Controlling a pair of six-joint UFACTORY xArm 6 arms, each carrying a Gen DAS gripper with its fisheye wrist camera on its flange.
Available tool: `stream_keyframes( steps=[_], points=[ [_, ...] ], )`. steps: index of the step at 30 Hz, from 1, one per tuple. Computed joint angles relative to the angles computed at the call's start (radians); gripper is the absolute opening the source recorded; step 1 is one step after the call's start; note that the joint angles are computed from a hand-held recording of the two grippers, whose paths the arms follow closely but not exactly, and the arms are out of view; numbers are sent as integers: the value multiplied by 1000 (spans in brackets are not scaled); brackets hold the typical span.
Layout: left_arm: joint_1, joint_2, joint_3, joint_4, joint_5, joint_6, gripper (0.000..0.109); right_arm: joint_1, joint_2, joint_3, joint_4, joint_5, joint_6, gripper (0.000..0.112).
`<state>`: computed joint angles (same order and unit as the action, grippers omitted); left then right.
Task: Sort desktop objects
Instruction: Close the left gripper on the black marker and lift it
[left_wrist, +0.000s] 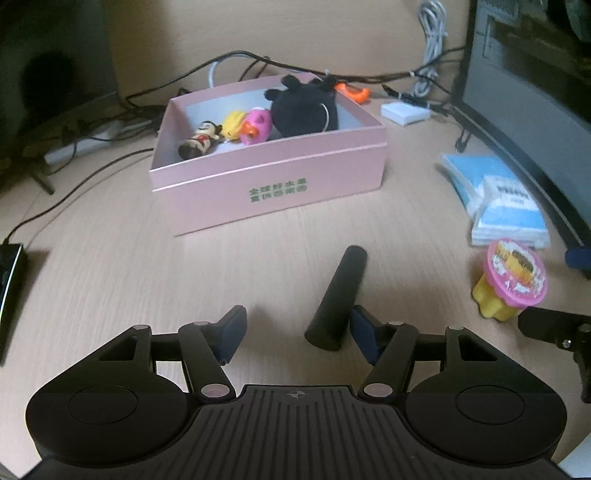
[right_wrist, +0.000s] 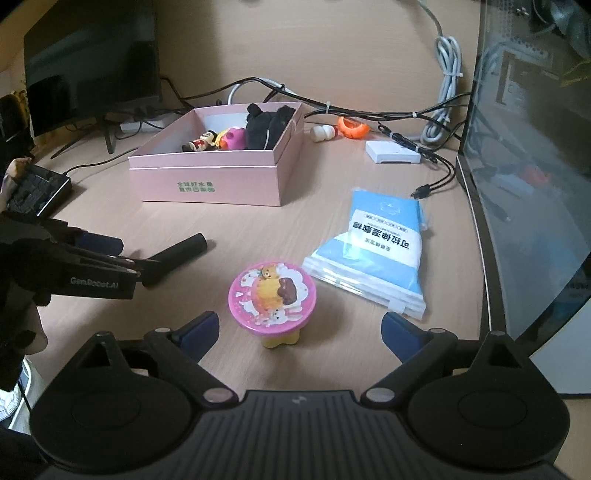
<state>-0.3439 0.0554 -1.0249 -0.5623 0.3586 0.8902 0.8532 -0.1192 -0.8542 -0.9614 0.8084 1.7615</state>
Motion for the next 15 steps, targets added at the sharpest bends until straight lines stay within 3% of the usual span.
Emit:
stream_keyframes(
  steps=[4,8,10,13,15],
  points=[
    [-9,29,8,69,-107,-4,69,0,4,4,8,-10,0,95],
    [10,97,-39,229,-205,-191,68,6,15,-9,8,0,22,95],
    [15,104,-71,137,-160,-152,69,9,18,-13,3,2,23,95],
    [18,91,-102,-90,-41,28,79,18,22,-23,0,14,33,95],
    [11,89,-106,-138,-11,87,82,17,22,-23,7,13,36,96]
  ],
)
